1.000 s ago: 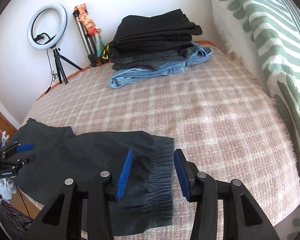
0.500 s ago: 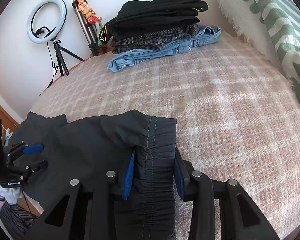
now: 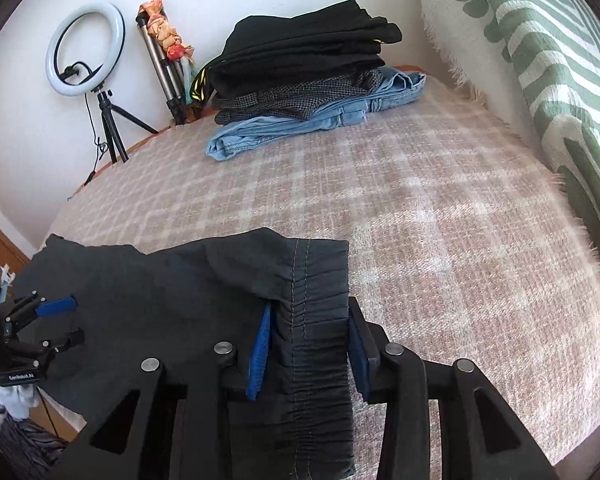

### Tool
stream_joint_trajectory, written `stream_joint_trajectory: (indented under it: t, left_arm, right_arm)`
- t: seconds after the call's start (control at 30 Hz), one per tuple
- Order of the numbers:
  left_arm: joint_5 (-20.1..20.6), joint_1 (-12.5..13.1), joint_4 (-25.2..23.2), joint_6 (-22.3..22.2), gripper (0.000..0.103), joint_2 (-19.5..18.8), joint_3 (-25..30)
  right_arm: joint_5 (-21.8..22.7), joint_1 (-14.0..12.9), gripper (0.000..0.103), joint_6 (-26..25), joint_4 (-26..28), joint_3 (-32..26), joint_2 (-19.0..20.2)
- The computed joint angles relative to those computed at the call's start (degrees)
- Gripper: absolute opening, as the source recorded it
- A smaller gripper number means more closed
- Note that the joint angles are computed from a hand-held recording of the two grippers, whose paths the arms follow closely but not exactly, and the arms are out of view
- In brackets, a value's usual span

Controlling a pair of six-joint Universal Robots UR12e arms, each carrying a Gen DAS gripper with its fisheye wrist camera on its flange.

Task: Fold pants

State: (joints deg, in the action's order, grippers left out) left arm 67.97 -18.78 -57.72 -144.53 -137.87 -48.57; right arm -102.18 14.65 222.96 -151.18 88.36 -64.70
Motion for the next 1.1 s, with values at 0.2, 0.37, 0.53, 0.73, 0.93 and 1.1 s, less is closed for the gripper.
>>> stream_joint_trajectory:
  t: [0.2, 0.37, 0.53, 0.73, 0.93, 1.1]
  left_arm:
    - [-3.8, -1.07, -1.01, 2.89, 0.058, 1.4, -1.29]
    - [-7.4, -3.08, -2.94, 7.35, 0.058, 2.6, -2.5]
    - [-9.58, -5.71, -5.37, 12.1, 0.058, 2.96, -2.28]
    - [-4.16, -9.21, -6.04, 18.02, 0.058, 1.8, -1.3]
    - [0.85, -10.24, -6.94, 16.86, 0.046, -1.09, 1.96]
    - [-2.47, -9.51, -10.25, 13.92, 0.015, -2.52, 4.93]
  right_arm:
    - [1.81, -0.89, 0.041, 4.57, -5.82, 5.15, -2.86]
    - [1.99, -1.28, 0.041, 7.95, -7.75, 7.96, -4.46]
    - [-0.33, -1.45, 0.041, 10.96, -10.5, 10.72, -6.38]
    - [-1.65, -1.57, 0.041, 12.91, -12.47, 13.0, -7.78]
    - [-0.42, -1.95, 0.041, 13.14, -16.27, 14.4, -8.36]
    - [2.44, -2.39, 0.042, 13.4, -18.05, 13.99, -7.65]
